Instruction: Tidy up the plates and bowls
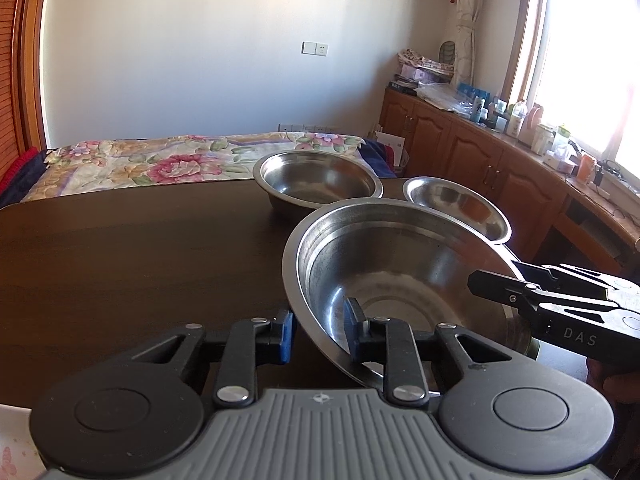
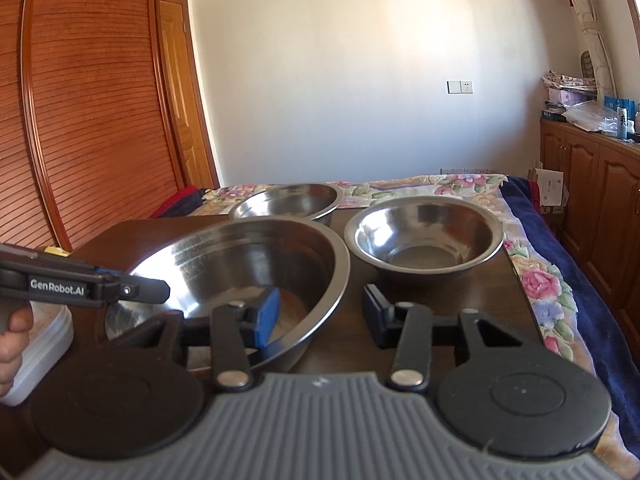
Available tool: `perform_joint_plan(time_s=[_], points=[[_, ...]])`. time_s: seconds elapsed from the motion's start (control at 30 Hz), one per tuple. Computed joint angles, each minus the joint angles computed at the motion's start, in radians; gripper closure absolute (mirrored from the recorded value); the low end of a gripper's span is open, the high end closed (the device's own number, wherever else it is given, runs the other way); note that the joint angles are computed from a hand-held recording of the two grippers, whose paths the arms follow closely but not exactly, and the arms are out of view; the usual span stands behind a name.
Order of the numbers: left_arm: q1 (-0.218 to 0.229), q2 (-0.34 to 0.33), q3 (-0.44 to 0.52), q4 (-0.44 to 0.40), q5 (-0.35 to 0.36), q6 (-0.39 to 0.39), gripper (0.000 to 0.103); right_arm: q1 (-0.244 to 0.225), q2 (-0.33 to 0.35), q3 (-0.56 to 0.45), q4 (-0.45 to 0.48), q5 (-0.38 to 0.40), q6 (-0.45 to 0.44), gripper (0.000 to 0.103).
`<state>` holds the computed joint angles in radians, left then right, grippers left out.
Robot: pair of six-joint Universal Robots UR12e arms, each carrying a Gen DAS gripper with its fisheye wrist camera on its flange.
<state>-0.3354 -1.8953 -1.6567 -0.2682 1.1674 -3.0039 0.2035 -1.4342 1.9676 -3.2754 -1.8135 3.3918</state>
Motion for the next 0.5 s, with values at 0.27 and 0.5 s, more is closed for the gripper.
perform_joint_plan(time_s=[0.27,0.5], points=[[0.006,0.006,-0.003,-0.011,-0.016,-0.007,0.078,-0.002,-0.002,0.002,0.001,0.012,0.010,0.072],[0.014,0.028,-0.025,-0.006,-0.029,-0.003,0.078,0.013,-0.014,0.004,0.010,0.006,0.009,0.072]])
